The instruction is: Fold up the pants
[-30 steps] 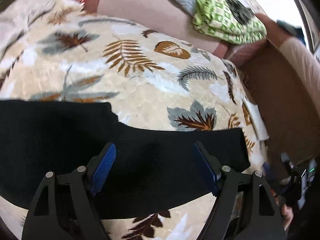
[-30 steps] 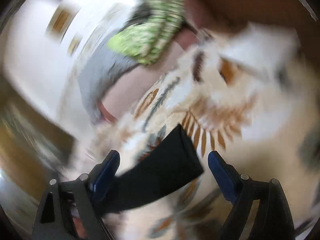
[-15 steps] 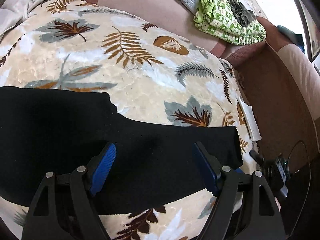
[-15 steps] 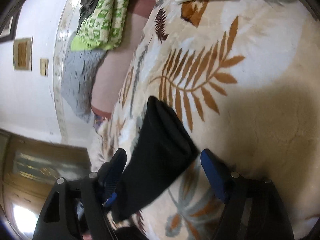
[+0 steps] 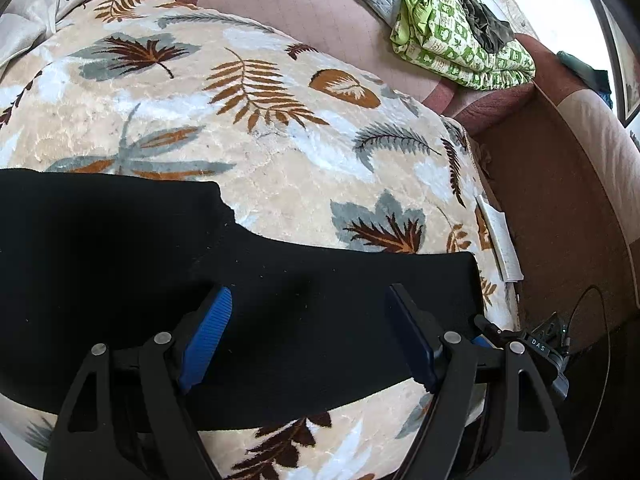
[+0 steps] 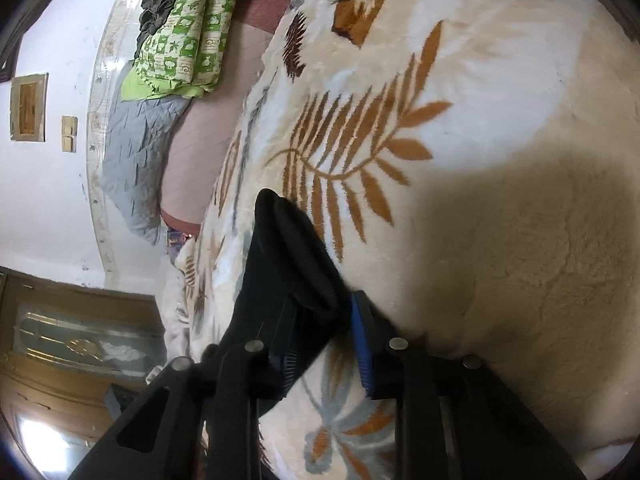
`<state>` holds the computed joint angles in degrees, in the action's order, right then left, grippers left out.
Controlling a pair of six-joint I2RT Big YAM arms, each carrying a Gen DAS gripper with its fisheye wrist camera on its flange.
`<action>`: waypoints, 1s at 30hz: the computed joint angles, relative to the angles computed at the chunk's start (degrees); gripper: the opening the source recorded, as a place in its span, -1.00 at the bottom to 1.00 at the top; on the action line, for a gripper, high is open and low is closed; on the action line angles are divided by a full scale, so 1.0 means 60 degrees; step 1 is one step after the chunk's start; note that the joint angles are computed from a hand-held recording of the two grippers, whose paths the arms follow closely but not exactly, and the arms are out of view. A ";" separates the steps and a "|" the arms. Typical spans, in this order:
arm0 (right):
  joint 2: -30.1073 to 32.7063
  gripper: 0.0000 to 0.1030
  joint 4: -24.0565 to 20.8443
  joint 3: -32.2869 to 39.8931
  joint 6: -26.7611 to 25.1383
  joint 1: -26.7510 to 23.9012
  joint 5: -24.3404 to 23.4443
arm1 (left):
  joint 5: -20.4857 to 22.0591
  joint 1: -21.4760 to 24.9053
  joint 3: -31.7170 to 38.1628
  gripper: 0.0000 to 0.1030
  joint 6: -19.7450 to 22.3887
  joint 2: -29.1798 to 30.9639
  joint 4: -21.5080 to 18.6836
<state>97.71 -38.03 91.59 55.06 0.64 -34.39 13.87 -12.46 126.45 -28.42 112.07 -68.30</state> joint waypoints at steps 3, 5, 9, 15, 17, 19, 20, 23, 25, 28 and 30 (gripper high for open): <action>0.0000 -0.63 -0.0293 0.0144 -0.0547 0.0107 0.0389 | -0.0029 -0.0007 0.0015 0.53 0.0020 0.0006 -0.0025; -0.0059 -0.71 -0.0102 0.0091 -0.0626 0.0168 0.0563 | -0.0042 -0.0007 0.0012 0.53 0.0039 0.0005 -0.0016; -0.0149 -0.80 0.0218 -0.0064 -0.0620 0.0238 0.0833 | -0.0040 -0.0010 0.0014 0.53 0.0019 0.0009 -0.0025; -0.0566 -0.84 0.0330 0.0020 -0.1995 0.0733 0.2410 | -0.0014 0.0039 -0.0175 0.53 -0.0094 -0.0099 0.0202; -0.0660 -0.84 0.0201 0.0241 -0.2787 0.1078 0.3208 | 0.0083 0.0132 -0.0495 0.53 -0.0338 -0.0305 0.0578; -0.0736 -0.84 0.0066 0.0463 -0.3766 0.1538 0.4126 | 0.0188 0.0277 -0.0898 0.53 -0.0674 -0.0579 0.0993; -0.0744 -0.84 -0.0076 0.0642 -0.4500 0.1891 0.4861 | 0.0284 0.0362 -0.1075 0.53 -0.0886 -0.0691 0.1165; -0.0739 -0.84 0.0100 0.0835 -0.6292 0.2817 0.6382 | 0.0612 0.0550 -0.1163 0.53 -0.1254 -0.0769 0.1184; -0.0599 -0.84 0.0145 0.1005 -0.6900 0.3297 0.6908 | 0.1139 0.0672 -0.0863 0.53 -0.1268 -0.0570 0.0809; -0.0350 -0.84 0.0237 0.1190 -0.7284 0.3827 0.7276 | 0.1724 0.0971 -0.0614 0.53 -0.1443 -0.0469 0.0369; -0.0183 -0.84 0.0410 0.1317 -0.7494 0.4134 0.7519 | 0.1478 0.1151 -0.0845 0.53 -0.1513 -0.0738 0.0495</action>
